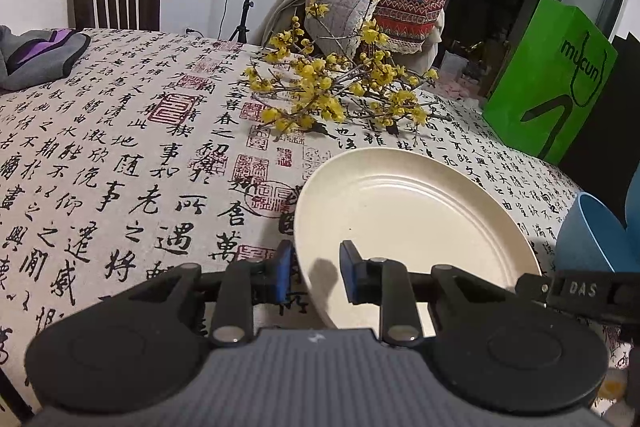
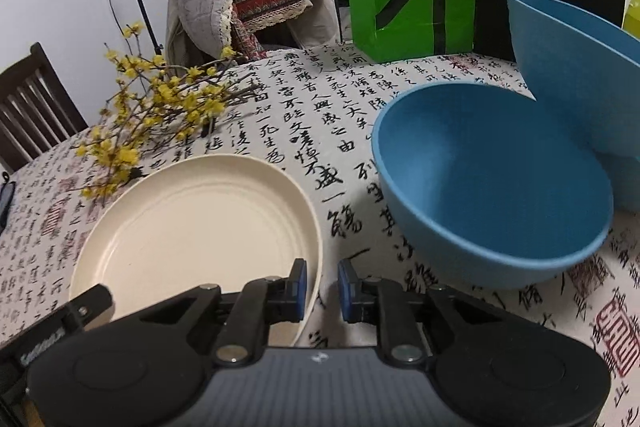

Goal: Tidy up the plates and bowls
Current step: 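Lift the gripped cream plate off the cloth with both grippers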

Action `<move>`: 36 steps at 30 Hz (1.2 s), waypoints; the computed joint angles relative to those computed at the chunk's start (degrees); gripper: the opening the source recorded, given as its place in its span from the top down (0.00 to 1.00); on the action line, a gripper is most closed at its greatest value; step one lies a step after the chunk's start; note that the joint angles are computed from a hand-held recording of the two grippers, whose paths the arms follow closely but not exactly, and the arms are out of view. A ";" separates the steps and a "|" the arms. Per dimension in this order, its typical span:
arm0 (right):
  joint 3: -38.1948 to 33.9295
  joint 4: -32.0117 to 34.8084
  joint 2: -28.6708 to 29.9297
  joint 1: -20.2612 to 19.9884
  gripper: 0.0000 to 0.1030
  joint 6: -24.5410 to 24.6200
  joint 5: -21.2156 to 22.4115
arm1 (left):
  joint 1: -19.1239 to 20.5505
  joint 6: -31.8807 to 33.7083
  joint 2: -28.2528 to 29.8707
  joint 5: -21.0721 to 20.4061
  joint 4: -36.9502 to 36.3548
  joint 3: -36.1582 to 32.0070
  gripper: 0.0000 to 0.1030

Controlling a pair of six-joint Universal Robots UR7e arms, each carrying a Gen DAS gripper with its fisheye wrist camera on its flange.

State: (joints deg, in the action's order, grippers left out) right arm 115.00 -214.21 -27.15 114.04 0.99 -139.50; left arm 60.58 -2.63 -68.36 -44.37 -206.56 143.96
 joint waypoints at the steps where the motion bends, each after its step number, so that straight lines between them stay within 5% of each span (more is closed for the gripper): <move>1: -0.25 0.24 0.01 -0.19 0.83 -0.34 0.23 | -0.02 0.00 -0.02 0.02 0.06 0.00 0.76; 18: -2.84 2.41 0.81 -1.09 0.76 -2.80 1.64 | 0.82 0.06 -0.55 -1.49 1.21 -0.33 0.84; 36: -0.51 -0.80 0.85 0.65 0.84 -12.31 1.71 | 0.84 -0.11 -0.39 0.26 1.03 -0.73 0.83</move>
